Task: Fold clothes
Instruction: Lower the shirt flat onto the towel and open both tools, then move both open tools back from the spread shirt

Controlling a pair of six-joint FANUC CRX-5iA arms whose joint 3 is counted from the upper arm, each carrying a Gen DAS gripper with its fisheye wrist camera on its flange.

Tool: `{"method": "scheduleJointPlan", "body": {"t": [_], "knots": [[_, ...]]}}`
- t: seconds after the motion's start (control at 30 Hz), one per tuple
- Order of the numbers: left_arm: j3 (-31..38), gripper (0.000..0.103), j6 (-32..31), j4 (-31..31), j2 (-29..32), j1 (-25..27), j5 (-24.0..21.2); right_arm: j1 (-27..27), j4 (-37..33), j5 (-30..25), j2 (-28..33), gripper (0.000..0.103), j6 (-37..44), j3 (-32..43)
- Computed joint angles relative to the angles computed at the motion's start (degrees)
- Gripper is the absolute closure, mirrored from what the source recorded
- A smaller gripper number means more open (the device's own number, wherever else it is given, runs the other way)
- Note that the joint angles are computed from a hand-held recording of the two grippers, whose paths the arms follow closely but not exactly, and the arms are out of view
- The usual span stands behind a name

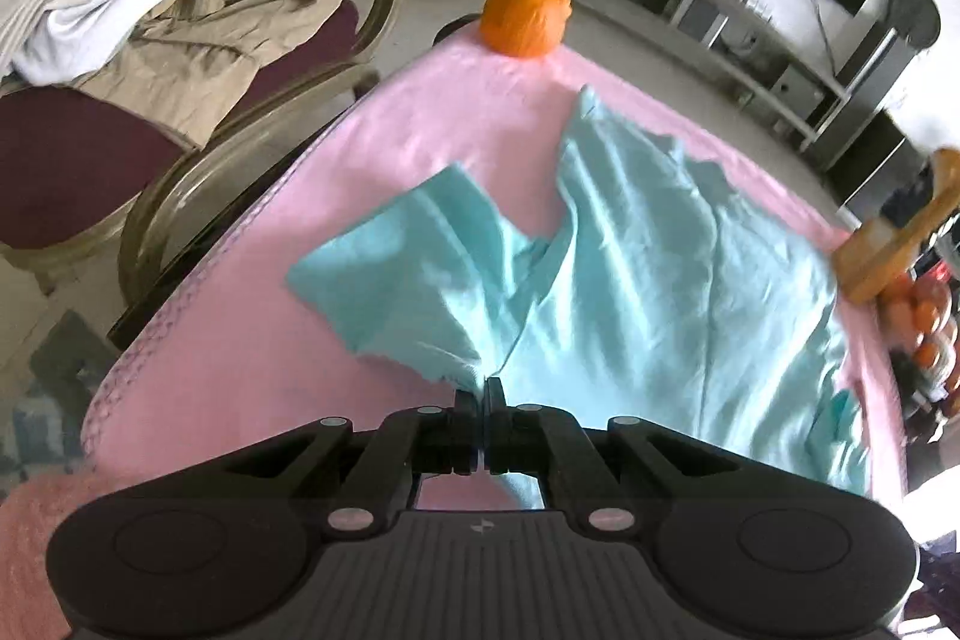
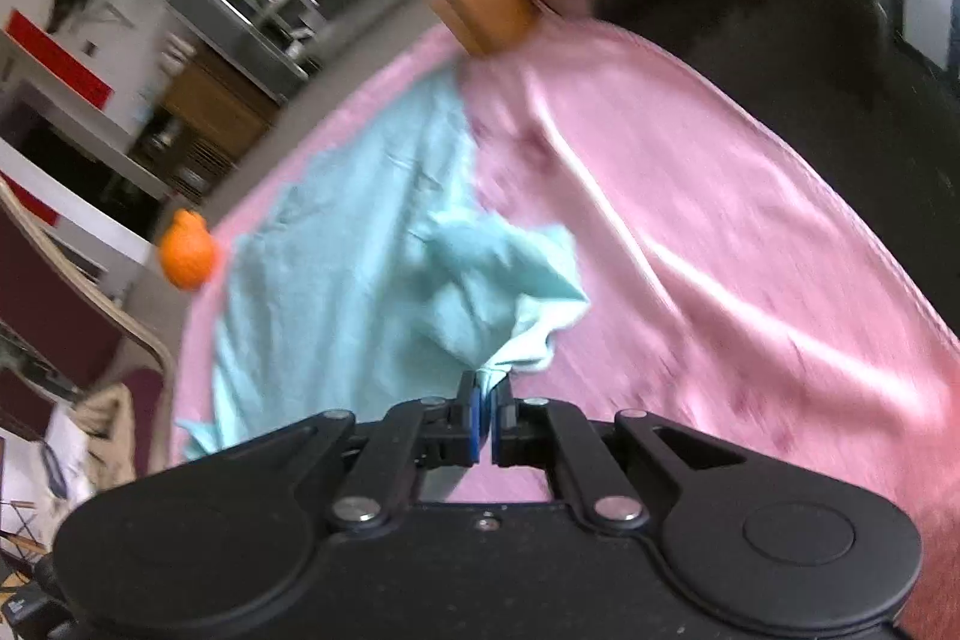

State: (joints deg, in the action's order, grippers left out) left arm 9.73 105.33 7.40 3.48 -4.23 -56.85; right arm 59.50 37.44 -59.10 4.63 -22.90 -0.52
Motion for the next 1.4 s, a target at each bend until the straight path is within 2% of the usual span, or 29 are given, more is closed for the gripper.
{"method": "scheduleJointPlan", "body": {"t": [0.13, 0.27, 0.4, 0.47, 0.63, 0.8, 0.87, 0.97, 1.27, 1.3, 1.33, 1.4], "knots": [[1.92, 0.102, 0.05, -1.31, -0.31, -0.54, -3.26, 1.82, -0.77, -3.47, -0.20, 0.100, 1.52, 0.75], [4.88, 0.097, 0.91, -7.24, 2.18, -2.82, -8.77, 2.38, -4.65, -6.15, 0.92, 0.100, 4.67, 2.73], [6.38, 0.093, -0.65, -11.36, 3.11, -4.59, -12.77, 3.05, -8.85, -9.98, 2.78, 0.093, 9.03, 4.93], [7.03, 0.091, -1.87, -12.44, 2.48, -4.80, -13.94, 3.80, -8.69, -12.10, 2.60, 0.091, 9.63, 5.41], [5.09, 0.091, -8.29, -10.55, -0.62, -4.74, -11.55, 5.07, -3.67, -11.64, -1.24, 0.073, 8.09, 2.23], [5.78, 0.086, -12.38, -6.14, 2.25, -7.43, -9.89, 0.93, -0.64, -6.61, -1.00, 0.070, 7.88, 1.31], [7.18, 0.082, -13.71, -6.72, 4.26, -9.29, -10.47, -1.27, -0.92, -3.22, 0.12, 0.071, 9.34, 1.68], [9.30, 0.082, -14.72, -8.29, 7.11, -11.14, -12.28, -4.23, -2.94, -0.78, 3.16, 0.072, 13.08, 4.26], [7.52, 0.080, -16.41, -8.64, 6.57, -11.21, -10.53, -8.43, -9.03, -5.84, 12.45, 0.072, 24.36, 14.62], [7.52, 0.080, -16.50, -9.20, 6.51, -11.55, -10.36, -8.53, -9.49, -6.77, 13.25, 0.080, 25.73, 15.59], [7.45, 0.080, -16.61, -9.49, 6.40, -11.72, -10.20, -8.51, -9.67, -7.75, 13.95, 0.095, 27.19, 16.43], [7.12, 0.080, -16.69, -9.20, 6.19, -11.55, -9.93, -7.95, -8.36, -9.03, 14.28, 0.102, 28.24, 16.55]]}}
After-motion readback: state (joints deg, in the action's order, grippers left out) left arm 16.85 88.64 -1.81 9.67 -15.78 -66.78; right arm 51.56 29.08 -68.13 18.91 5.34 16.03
